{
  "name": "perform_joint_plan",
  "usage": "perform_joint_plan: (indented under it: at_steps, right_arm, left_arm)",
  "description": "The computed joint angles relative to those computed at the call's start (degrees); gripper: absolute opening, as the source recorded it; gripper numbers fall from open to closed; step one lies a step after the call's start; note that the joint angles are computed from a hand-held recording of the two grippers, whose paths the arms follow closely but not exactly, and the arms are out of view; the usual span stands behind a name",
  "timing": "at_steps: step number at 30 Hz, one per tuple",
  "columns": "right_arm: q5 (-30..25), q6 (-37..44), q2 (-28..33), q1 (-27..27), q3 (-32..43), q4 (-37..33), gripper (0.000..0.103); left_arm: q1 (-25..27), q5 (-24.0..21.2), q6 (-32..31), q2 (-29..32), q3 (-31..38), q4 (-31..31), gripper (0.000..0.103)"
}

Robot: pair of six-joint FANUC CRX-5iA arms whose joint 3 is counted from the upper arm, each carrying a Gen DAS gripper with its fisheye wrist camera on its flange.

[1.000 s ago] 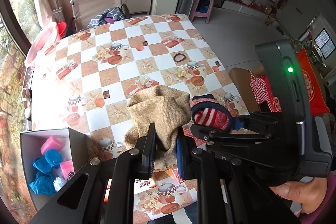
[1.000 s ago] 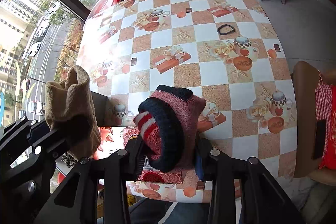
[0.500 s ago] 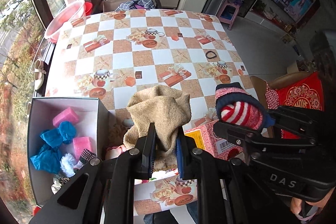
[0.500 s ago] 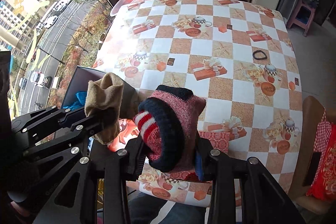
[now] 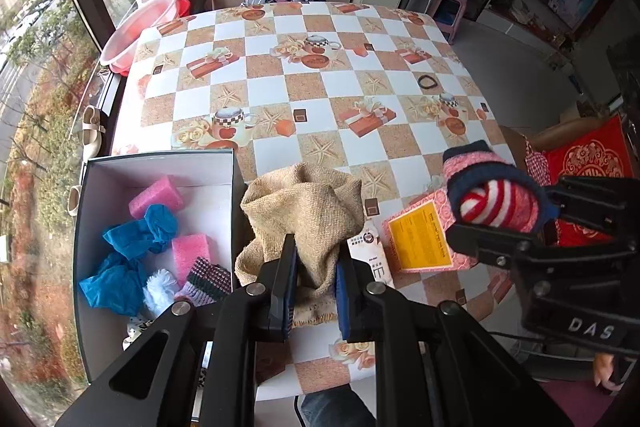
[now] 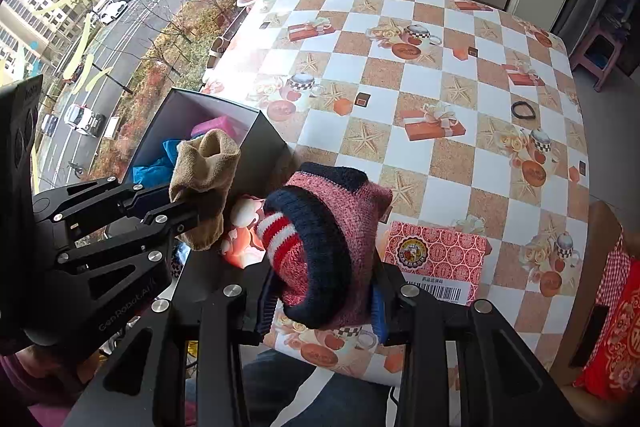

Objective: Organize soft objects
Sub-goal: 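Carry the sock with the right tool while the left tool carries the beige hat over the box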

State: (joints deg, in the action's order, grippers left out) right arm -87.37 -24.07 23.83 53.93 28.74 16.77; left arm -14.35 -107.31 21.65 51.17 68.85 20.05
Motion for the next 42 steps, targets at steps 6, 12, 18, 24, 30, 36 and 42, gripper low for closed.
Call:
perform_joint_plan:
  at_steps: [6, 12, 18, 24, 30, 36, 42]
  right_arm:
    - [-0.83, -2.4, -0.42, 0.99, -0.47, -0.55, 0.038]
    - [-3.05, -3.67, 0.53, 2.26, 1.26, -1.44, 0.038]
    - [-0.27, -4.29, 1.08, 2.83, 1.14, -3.43, 0.038]
    - [3.02, -3.34, 1.5, 2.96, 1.02, -5.48, 0.038]
    - [5.04, -6.72, 0.08, 3.61, -1.54, -6.67, 0.038]
    - [4.0, -12.69, -1.83, 4.64, -3.95, -6.09, 0.038]
    - [4.51, -14.78, -3.0, 4.99, -5.55, -6.11, 0.038]
  left_arm:
    - [0.91, -0.87, -4.58, -0.09, -0.8, -2.86, 0.018]
    - [1.68, -2.41, -9.86, -0.72, -2.01, -4.68, 0.018]
    - [1.88, -3.32, -13.5, -2.07, -4.95, -7.71, 0.018]
    - [2.01, -4.79, -15.94, -2.53, -6.15, -9.25, 0.018]
    - [2.07, -3.49, -18.71, -4.91, -10.42, -10.38, 0.018]
    - [1.81, -3.56, -17.83, -4.57, -9.89, -9.61, 0.018]
    - [1.55, -3.29, -17.12, -4.47, -9.78, -9.06, 0.018]
